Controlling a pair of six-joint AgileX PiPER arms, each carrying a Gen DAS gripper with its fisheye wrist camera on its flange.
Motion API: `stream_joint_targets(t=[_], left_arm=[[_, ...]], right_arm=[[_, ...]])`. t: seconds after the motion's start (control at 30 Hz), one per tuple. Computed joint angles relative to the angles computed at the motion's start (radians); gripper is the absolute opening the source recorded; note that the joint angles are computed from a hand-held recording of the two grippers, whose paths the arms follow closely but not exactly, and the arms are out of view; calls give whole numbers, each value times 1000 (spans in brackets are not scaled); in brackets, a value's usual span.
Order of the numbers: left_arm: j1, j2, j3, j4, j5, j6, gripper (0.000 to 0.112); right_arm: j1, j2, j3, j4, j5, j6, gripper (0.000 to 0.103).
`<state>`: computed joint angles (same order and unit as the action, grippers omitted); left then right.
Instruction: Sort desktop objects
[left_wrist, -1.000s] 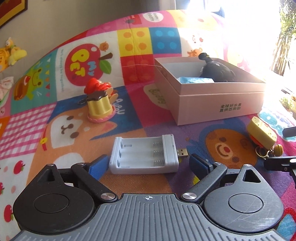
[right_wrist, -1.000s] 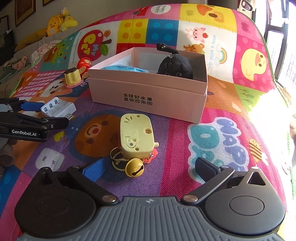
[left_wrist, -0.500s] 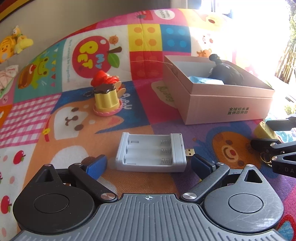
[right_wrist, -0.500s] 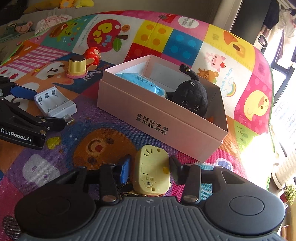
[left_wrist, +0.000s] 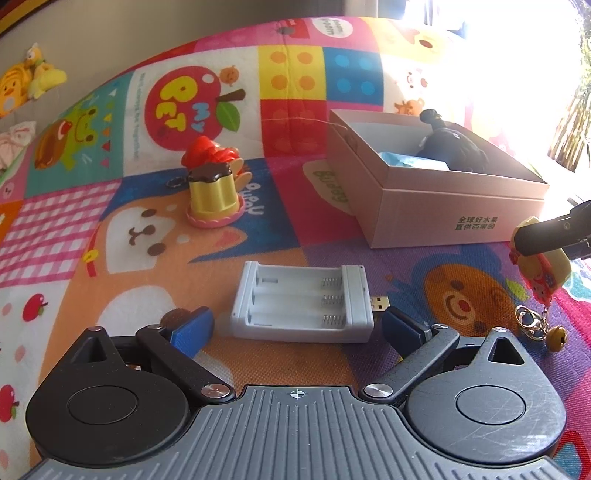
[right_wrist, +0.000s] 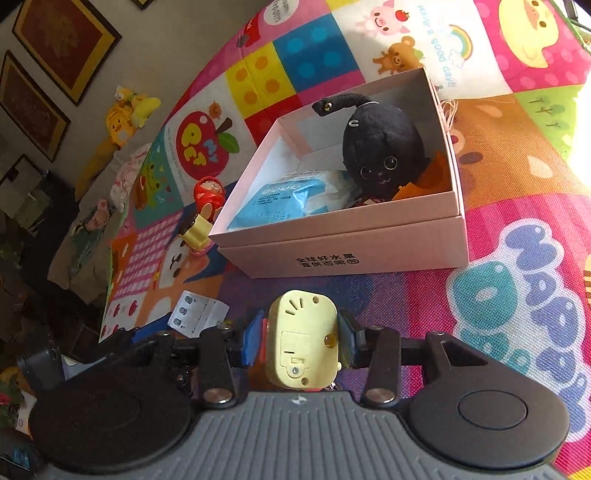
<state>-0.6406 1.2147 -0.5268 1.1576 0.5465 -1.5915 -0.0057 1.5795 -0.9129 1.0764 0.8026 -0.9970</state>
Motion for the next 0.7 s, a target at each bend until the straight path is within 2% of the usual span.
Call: stream_joint_targets(t=[0.13,0.23,0.37,0.43,0.47,0.6,0.63,0.7], left_arm=[[2,0,1,1,-2,0,101],[2,1,0,0,-2,2,101],[3,0,1,0,-2,2,101],[3,1,0,0,-3,2,101],[3,1,0,-1,-2,4,101],[4,0,0,-2,-3,5,102],[4,1,0,-1,-3,4,102],[5,1,0,0,-4,3,102]], right_arm=[[-62,-7,22,-13,-46,-32,44],[-131,-30,50,14,-49,-79,46],[-127,-86,104,-30,-213,-71,48],[-130,-98,128,-29,-267,-88,53],[-136,-106,138,-18,-276,-103,57],[-158,-134,174,14,-243,-182,57],[-147,-151,192,17,-253,-200,57],[-96,-200,248,52,-342,-256,57]])
